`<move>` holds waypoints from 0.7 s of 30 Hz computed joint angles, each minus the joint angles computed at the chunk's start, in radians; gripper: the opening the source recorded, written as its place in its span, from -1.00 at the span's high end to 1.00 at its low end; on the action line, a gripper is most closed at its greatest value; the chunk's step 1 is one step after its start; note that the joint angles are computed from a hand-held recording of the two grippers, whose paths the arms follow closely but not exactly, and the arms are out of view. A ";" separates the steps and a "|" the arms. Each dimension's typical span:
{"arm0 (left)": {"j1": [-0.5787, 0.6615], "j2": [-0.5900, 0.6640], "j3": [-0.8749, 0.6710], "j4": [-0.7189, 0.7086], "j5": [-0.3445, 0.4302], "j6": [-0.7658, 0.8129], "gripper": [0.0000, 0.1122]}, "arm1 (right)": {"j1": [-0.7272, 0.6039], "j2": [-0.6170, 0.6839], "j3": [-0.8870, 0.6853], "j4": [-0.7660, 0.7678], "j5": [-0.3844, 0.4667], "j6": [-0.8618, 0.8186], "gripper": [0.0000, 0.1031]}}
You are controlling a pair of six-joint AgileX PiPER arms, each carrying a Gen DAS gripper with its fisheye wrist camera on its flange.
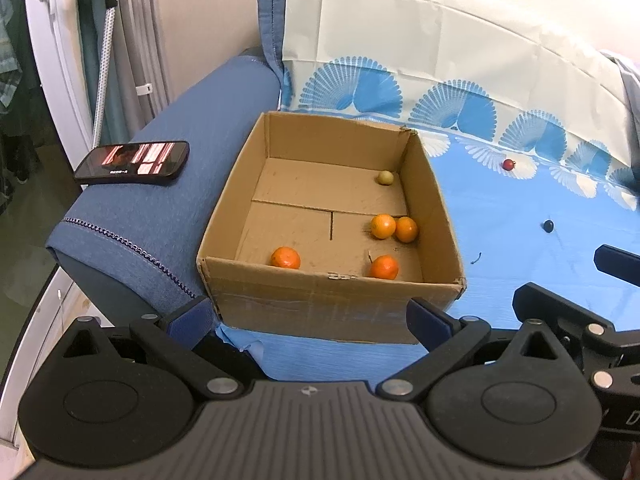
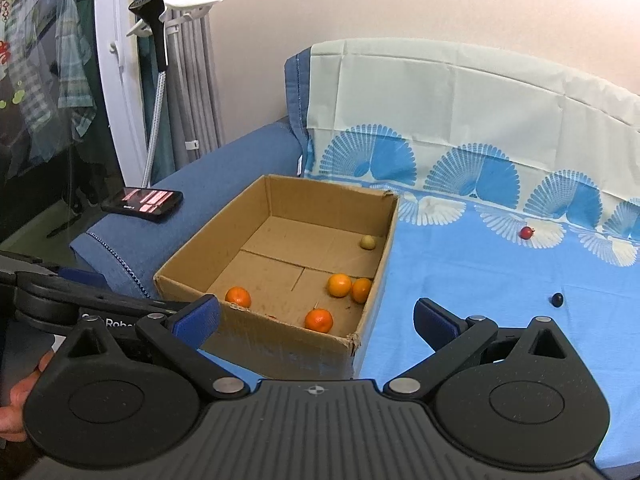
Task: Organize fruits
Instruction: 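Lift both open tools out of the box and hold above it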
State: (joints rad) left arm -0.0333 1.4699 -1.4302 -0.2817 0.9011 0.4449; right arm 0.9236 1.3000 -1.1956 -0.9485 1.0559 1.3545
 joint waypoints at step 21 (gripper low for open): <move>-0.009 -0.017 0.005 0.012 0.010 0.004 -0.83 | 0.058 -0.025 0.029 -0.060 0.048 0.090 -0.98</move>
